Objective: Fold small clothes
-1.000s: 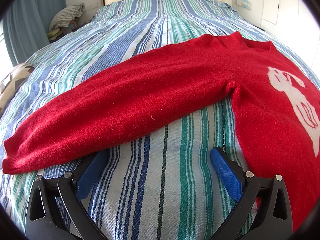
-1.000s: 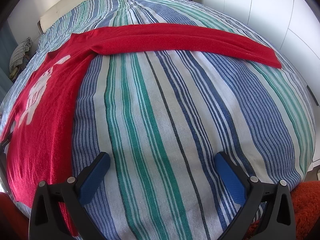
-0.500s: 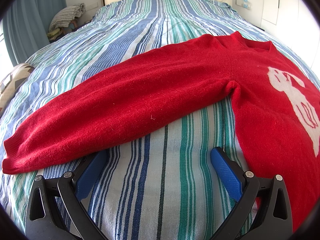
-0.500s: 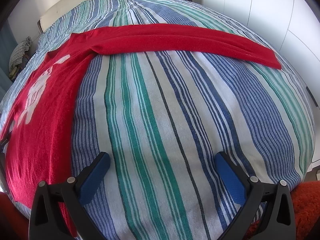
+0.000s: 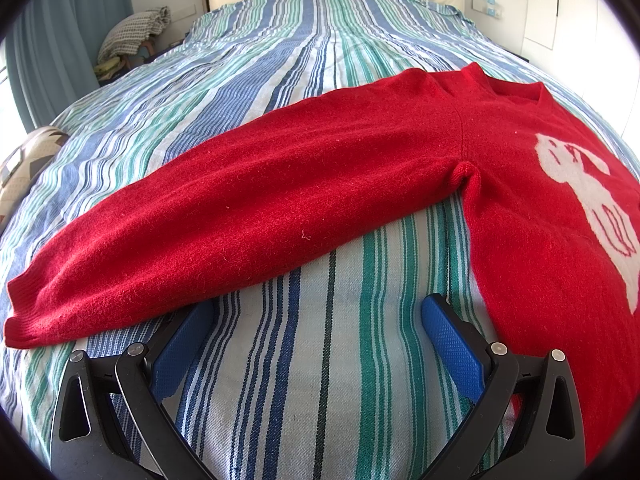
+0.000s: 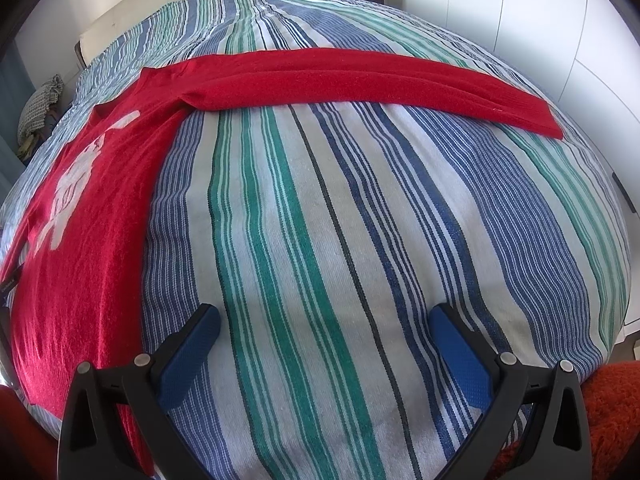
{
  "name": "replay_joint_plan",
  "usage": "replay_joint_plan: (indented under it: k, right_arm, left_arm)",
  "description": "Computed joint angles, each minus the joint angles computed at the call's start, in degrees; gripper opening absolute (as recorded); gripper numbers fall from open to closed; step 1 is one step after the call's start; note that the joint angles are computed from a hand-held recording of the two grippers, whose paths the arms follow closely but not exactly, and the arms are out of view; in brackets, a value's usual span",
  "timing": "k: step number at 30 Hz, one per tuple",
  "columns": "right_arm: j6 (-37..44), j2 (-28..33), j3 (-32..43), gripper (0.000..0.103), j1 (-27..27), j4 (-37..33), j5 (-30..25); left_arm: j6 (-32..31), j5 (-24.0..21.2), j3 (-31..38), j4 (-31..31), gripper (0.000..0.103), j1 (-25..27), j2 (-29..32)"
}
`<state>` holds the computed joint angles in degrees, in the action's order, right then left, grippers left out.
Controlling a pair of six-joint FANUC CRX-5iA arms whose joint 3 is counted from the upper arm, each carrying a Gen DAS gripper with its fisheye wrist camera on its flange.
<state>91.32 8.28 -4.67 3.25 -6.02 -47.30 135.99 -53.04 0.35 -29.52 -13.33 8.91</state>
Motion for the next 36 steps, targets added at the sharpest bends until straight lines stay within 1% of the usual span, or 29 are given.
replay_joint_plan:
  k: [10, 13, 14, 15, 17, 19, 20, 21, 24, 25, 27, 28, 29, 31, 33, 35, 36]
  right_arm:
    - [0.08, -0.15, -0.16, 0.103, 0.02, -0.03, 0.14]
    - [0.70, -0.11, 0.45, 0.103, -0.56, -1.40, -0.34]
    - [1.48, -0.17, 1.24, 0.103, -1.46, -3.55, -0.75]
    - [3.10, -0.38, 2.51, 0.103, -3.17, -7.74, -1.30]
    - [8.76, -0.29, 6.22, 0.102, -8.42, -19.82, -3.74]
    - [12.19, 0.84, 10.58, 0.102, -14.71, -31.62, -6.08]
    - [12.56, 1.91, 12.72, 0.102, -17.56, -36.14, -6.53]
    - [11.72, 3.19, 14.66, 0.102, -19.46, -38.65, -6.99]
    - [2.58, 10.25, 22.90, 0.102, -24.06, -41.42, -9.82]
    - [0.42, 12.13, 24.88, 0.099, -24.83, -41.40, -10.69]
    - [-5.38, 15.48, 28.37, 0.096, -25.26, -38.26, -11.35]
    - [-7.02, 16.88, 29.70, 0.095, -25.80, -37.86, -11.35]
    - [-7.39, 17.95, 30.60, 0.094, -26.71, -38.97, -11.57]
    - [-7.45, 20.77, 33.17, 0.091, -28.97, -43.46, -12.42]
    - [-7.77, 24.10, 36.24, 0.089, -31.13, -48.71, -14.60]
    - [-8.21, 25.88, 38.17, 0.085, -31.84, -50.68, -15.42]
    - [-8.13, 26.61, 39.18, 0.080, -31.98, -51.36, -15.49]
  left_arm:
    - [-0.01, 0.00, 0.03, 0.01, 0.103, 0.01, 0.03]
    - [0.01, 0.02, 0.00, -0.01, 0.103, 0.00, 0.01]
    - [0.03, 0.02, -0.02, -0.02, 0.103, -0.01, -0.01]
    - [0.01, 0.03, -0.01, -0.01, 0.103, 0.00, 0.01]
    - [0.01, 0.03, -0.01, -0.01, 0.103, 0.00, 0.01]
    - [0.01, 0.02, -0.02, -0.01, 0.103, 0.00, 0.00]
    - [0.01, 0.02, -0.02, -0.01, 0.103, 0.00, 0.00]
    - [0.02, 0.02, -0.04, -0.01, 0.103, -0.01, -0.02]
    - [0.02, 0.02, -0.04, -0.02, 0.103, -0.01, -0.02]
    - [0.01, 0.02, -0.02, -0.05, 0.103, 0.00, 0.01]
    - [0.01, 0.02, -0.02, -0.05, 0.103, 0.00, 0.01]
    - [0.01, 0.02, -0.02, -0.05, 0.103, 0.00, 0.01]
    - [0.02, 0.01, -0.03, -0.08, 0.103, -0.02, 0.00]
    - [-0.01, 0.05, -0.07, -0.04, 0.103, 0.00, -0.03]
    - [0.10, 0.12, -0.11, -0.11, 0.103, -0.03, -0.06]
    - [-0.19, 0.24, 0.09, 0.00, 0.103, 0.17, 0.14]
    - [-0.19, 0.29, 0.09, 0.02, 0.103, 0.19, 0.15]
